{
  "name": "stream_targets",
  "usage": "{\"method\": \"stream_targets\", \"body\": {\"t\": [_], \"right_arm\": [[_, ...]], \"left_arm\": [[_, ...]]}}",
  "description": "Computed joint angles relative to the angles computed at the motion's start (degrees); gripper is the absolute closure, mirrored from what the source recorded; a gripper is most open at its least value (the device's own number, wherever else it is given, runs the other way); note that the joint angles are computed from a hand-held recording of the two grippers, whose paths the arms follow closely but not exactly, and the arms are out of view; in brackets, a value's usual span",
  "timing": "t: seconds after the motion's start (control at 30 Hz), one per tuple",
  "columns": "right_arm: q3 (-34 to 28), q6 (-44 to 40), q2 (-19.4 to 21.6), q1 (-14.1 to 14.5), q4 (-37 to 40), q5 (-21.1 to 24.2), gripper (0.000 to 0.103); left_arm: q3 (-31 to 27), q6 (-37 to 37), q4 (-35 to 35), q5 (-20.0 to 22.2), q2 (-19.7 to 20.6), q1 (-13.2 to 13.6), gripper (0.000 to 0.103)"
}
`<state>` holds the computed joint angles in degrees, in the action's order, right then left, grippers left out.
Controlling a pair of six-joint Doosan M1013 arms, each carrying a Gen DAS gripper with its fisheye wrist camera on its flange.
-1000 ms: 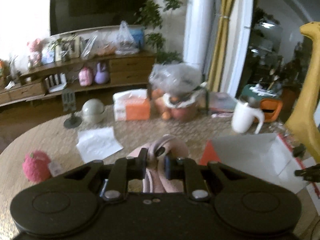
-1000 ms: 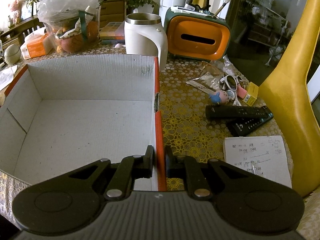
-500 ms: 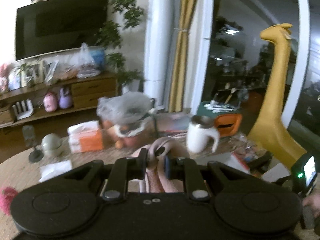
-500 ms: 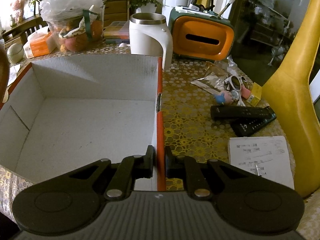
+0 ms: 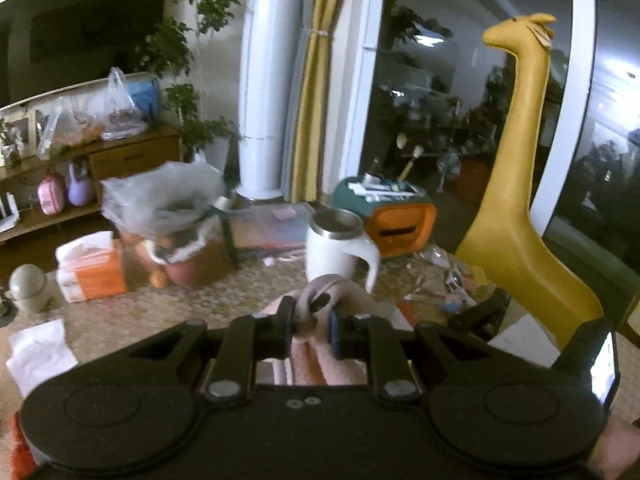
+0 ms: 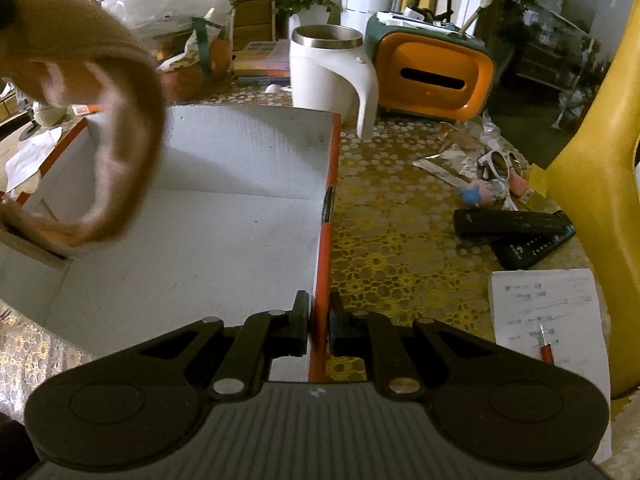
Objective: Organize objects
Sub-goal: 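Carry the pink hat into the shoebox and open the left gripper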
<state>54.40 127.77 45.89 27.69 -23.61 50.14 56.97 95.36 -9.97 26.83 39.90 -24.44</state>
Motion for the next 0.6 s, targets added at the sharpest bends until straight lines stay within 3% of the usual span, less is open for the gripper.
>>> {"method": "stream_targets", "body": {"t": [0.3,0.6], "right_arm": [[0.4,0.2,-0.1,0.2,0.0,-0.3,0.094],[0.9,-0.6,-0.5,0.0,0.9,-0.9,0.094]], "left_arm": [[-4.4,2.6,-0.9,5.0,4.3,-2.1,0.089],[-9.9,1.4,2.1,13.7,8.9,-2.9,0.088]]}}
